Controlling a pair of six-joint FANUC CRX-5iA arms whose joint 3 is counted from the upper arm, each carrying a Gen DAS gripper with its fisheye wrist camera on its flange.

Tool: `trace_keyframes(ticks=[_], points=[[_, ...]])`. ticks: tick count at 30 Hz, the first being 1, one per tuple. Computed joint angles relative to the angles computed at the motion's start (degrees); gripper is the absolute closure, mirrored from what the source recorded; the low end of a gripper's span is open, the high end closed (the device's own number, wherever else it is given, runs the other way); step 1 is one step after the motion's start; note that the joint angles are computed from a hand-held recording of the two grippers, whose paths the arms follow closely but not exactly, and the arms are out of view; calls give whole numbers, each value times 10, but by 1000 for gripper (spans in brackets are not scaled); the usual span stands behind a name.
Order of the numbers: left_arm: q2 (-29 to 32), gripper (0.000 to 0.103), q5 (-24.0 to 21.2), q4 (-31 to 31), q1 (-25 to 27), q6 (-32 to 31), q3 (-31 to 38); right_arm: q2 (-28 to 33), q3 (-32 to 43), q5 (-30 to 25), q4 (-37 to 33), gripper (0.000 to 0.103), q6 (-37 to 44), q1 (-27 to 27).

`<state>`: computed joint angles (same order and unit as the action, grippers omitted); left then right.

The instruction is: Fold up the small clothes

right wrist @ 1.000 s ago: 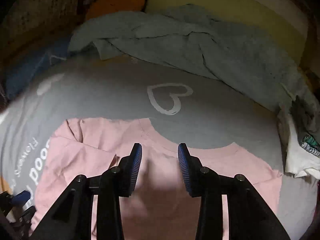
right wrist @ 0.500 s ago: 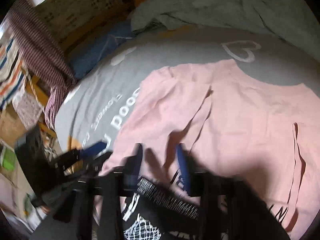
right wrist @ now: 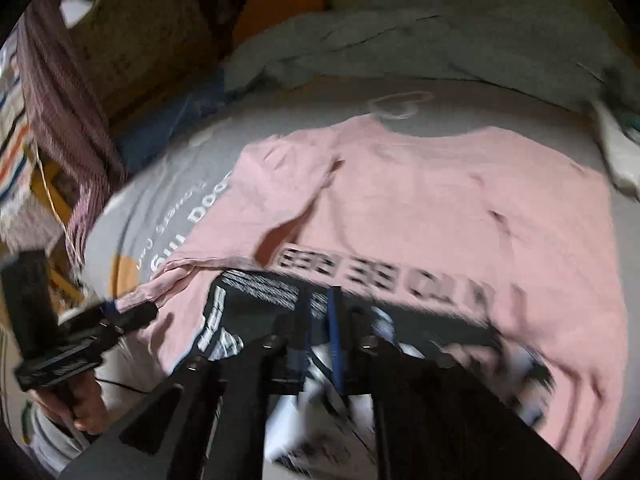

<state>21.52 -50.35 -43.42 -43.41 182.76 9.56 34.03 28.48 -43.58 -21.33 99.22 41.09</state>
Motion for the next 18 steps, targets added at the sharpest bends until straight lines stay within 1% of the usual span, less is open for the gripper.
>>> trace_keyframes(ticks=[1, 4, 5, 6, 8, 9, 10, 12, 13, 16, 18], points=[[2, 52, -6, 1, -2, 1, 2, -15, -24, 21, 5, 84, -15, -4], [17, 52, -57, -12, -20, 0, 30, -74, -121, 97, 43, 82, -78, -15], [22, 53, -68, -15, -25, -4, 37, -99, -164, 132, 75, 82, -117, -17], [31, 57, -88, -23, -34, -10, 50, -111, -185, 147, 92, 82, -137, -18], [56, 80, -150, -51, -57, -34, 90, -143, -245, 188, 149, 81, -207, -23], [66, 85, -170, -63, -66, -44, 105, -151, -262, 198, 166, 80, -229, -27], [71, 91, -176, -67, -72, -52, 113, -161, -284, 210, 187, 80, -257, -31], [79, 92, -181, -55, -73, -61, 126, -172, -310, 219, 208, 80, -290, -38], [84, 92, -191, -53, -75, -61, 134, -175, -318, 219, 213, 80, -300, -42], [99, 94, -232, -71, -93, -64, 158, -183, -347, 231, 253, 80, -346, -42], [103, 94, -228, -65, -95, -80, 165, -190, -363, 245, 271, 80, -359, -42]])
